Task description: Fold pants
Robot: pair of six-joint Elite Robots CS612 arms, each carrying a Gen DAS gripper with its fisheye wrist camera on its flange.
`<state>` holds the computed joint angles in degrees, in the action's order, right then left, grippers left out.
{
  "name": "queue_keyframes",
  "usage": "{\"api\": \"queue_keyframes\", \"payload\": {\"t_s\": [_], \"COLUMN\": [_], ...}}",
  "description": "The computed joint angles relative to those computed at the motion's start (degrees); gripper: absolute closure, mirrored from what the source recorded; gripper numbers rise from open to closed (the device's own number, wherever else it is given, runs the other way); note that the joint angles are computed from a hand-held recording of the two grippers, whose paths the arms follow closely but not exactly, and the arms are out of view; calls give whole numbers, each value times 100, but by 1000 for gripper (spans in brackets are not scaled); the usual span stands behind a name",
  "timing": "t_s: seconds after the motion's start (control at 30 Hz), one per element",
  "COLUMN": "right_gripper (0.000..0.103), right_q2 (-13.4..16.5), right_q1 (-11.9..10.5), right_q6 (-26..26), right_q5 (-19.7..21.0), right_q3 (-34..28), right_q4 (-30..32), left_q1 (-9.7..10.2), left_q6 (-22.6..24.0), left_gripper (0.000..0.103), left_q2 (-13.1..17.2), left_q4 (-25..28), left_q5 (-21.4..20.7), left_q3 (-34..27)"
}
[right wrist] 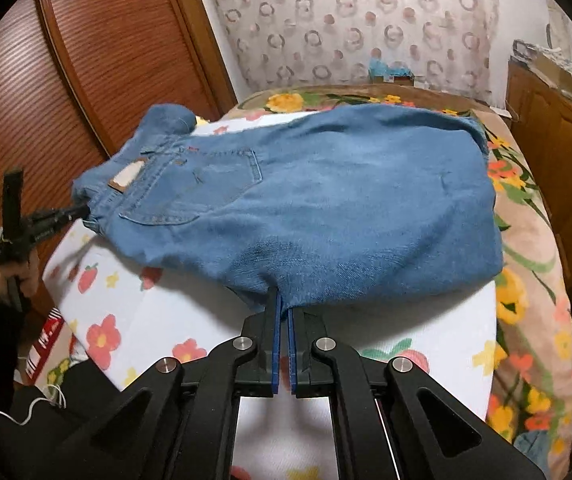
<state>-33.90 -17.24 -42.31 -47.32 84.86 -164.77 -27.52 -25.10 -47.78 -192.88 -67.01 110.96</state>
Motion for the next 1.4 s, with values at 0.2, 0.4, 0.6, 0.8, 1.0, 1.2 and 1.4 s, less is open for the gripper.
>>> {"api": "queue_keyframes", "payload": {"t_s": [0.2, 0.4, 0.6, 0.8, 1.0, 1.2, 1.4], "right_gripper": [86, 71, 60, 60, 60, 60, 78], "right_q2": [-54, 33, 198, 464, 552, 607, 598], "right_q1": [-140, -273, -296, -249, -193, -152, -139], "right_q6": [379, 881, 1398, 1848, 2008, 2060, 2038], "right_q5": [120, 23, -228, -547, -612, -586, -579], "right_q3": [202, 262, 51, -464, -736, -940, -1018], "right_q4": [-633, -1263, -1511, -1212, -769, -279, -183], "left_q1": [-73, -145, -236, -296, -359, -392, -403], "left_q6": [129, 350, 608, 771, 860, 899, 871], "left_gripper": [47, 21, 21, 21, 21, 21, 21], "left_q2": [-93, -35, 136, 325, 441, 516, 537], "left_q4": [-317, -463, -335, -145, 27, 123, 172], "left_q5": [159, 111, -34, -296, -514, -713, -743], "left_q3": [37, -180, -579, -990, -1250, -1376, -1390]}}
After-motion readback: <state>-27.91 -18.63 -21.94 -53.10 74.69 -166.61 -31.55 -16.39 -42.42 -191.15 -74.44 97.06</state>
